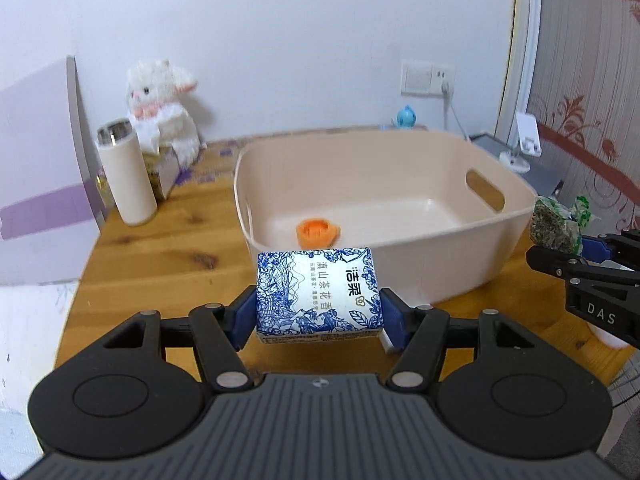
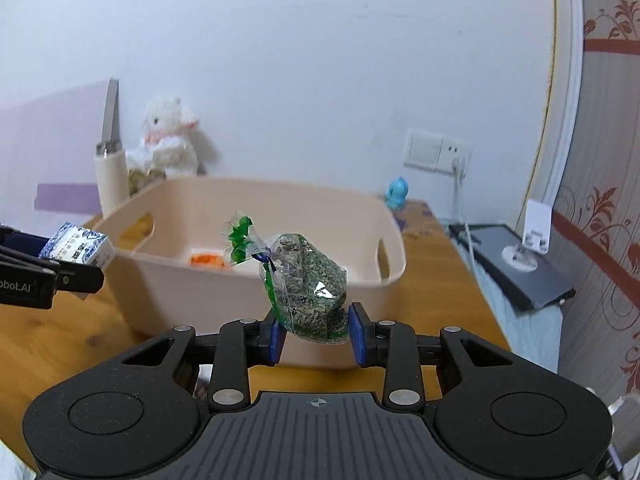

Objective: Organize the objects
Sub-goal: 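Lift tea box and herb bag into the basket and open both grippers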

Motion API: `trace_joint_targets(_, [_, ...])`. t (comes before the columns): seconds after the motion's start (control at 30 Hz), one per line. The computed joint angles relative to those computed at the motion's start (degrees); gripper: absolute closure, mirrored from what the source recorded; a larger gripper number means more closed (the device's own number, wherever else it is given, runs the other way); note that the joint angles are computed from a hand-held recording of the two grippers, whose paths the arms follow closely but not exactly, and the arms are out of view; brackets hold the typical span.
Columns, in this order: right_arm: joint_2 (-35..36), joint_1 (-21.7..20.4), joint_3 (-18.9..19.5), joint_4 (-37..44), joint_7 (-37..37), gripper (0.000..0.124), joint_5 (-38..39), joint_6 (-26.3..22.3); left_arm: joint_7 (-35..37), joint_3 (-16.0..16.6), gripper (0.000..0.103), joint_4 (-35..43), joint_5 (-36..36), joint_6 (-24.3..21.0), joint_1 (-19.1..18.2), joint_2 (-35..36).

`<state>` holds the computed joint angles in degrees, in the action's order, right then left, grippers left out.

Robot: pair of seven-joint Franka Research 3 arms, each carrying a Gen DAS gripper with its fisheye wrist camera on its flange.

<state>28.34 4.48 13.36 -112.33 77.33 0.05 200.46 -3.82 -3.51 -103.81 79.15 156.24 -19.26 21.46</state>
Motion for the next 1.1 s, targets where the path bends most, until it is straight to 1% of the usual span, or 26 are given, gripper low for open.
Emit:
trace_joint_targets(0.2, [0.9, 0.7, -0.6, 3.5, 0.6, 0.093, 0.6, 0.8, -1.5, 0.2, 0.038, 2.3, 3.1, -0.8, -0.2, 0.0])
trace_joint_targets(0.3, [1.9, 0.1, 0.2, 6.1, 1.2, 0.093, 0.2, 0.0, -0.9, 0.4, 0.038, 4.6, 3.0, -0.7, 0.0, 1.2])
trace_joint_targets(0.4, [3.2, 1.7, -1.1, 9.3, 0.7, 0.093, 1.8, -1.7, 0.9, 0.8, 0.038, 7.9, 2.4, -1.3, -0.2, 3.2])
trace_joint_targets(0.5, [4.9, 5.0, -3.8, 12.8, -0.7, 0.093, 4.9, -3.7, 4.4, 1.4, 0.038, 11.8, 0.3, -1.9, -0.5, 6.0])
trace_joint_targets(0.63, [8.0, 8.4, -6.6, 18.5, -2.5, 0.093, 8.9, -7.6, 10.8, 2.4, 0.038, 18.1, -5.9, -2.9, -1.0, 10.9])
trace_joint_targets(0.67, [8.9, 10.0, -8.1, 20.2, -2.8, 0.093, 10.1, -8.9, 13.0, 2.4, 0.038, 20.0, -8.1, -3.2, -1.0, 12.5])
trace_joint_targets(0.73, [11.0, 14.4, -13.1, 23.7, -2.9, 0.093, 12.6, -11.7, 17.1, 2.4, 0.038, 23.4, -12.3, -3.8, -0.8, 15.2])
trace_joint_targets(0.77, [12.0, 15.9, -14.8, 25.1, -2.8, 0.093, 13.3, -12.9, 19.8, 2.2, 0.038, 25.4, -14.8, -4.5, -0.7, 16.8])
trace_joint_targets(0.83, [13.8, 18.0, -17.5, 27.7, -2.5, 0.093, 13.8, -15.4, 26.2, 1.4, 0.038, 29.8, -19.9, -7.3, -0.5, 20.1])
trace_joint_targets(0.9, [15.3, 19.6, -19.7, 29.7, -2.3, 0.093, 13.3, -17.6, 30.3, 1.6, 0.038, 32.8, -22.9, -8.6, -0.8, 22.4])
trace_joint_targets(0.97, [16.9, 21.9, -23.1, 31.6, -0.9, 0.093, 12.3, -20.3, 34.5, 1.4, 0.038, 36.0, -26.4, -10.4, -0.8, 24.8])
trace_joint_targets(1.03, [17.8, 22.2, -23.8, 32.6, 0.0, 0.093, 11.1, -21.8, 37.9, 1.5, 0.038, 38.8, -29.6, -12.2, -1.1, 26.9])
trace_joint_targets(1.1, [18.4, 21.3, -22.9, 33.5, 0.6, 0.093, 10.1, -23.4, 40.4, 2.1, 0.038, 40.7, -31.8, -13.0, -1.6, 28.4])
